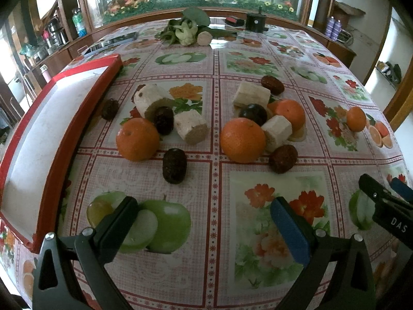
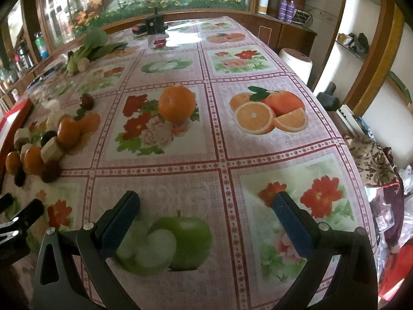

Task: Organize fruits

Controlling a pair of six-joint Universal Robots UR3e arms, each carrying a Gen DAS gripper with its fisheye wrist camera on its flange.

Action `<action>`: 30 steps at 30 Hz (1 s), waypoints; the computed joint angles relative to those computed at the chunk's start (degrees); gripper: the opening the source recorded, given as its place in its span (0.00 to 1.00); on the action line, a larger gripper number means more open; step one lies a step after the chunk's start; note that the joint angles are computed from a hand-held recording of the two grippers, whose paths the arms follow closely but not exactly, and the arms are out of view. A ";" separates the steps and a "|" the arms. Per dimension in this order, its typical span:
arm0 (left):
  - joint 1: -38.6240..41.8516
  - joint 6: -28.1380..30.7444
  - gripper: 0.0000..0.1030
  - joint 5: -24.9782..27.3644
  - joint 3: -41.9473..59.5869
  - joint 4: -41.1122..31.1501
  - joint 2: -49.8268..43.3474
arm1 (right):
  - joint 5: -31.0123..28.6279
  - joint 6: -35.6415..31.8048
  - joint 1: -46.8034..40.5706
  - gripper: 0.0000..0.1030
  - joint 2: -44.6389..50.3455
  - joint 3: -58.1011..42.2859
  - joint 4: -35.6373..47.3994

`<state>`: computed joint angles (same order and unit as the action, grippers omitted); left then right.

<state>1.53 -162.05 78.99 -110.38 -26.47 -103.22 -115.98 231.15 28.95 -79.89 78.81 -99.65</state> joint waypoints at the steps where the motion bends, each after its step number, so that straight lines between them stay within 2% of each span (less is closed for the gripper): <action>1: -0.05 -0.02 1.00 0.07 0.06 -0.01 -0.03 | 0.07 -0.03 -0.05 1.00 0.20 -0.14 -0.15; 30: 0.01 -0.02 1.00 -0.06 0.05 -0.04 -0.03 | 0.00 -0.30 -0.16 1.00 -0.35 0.68 -0.90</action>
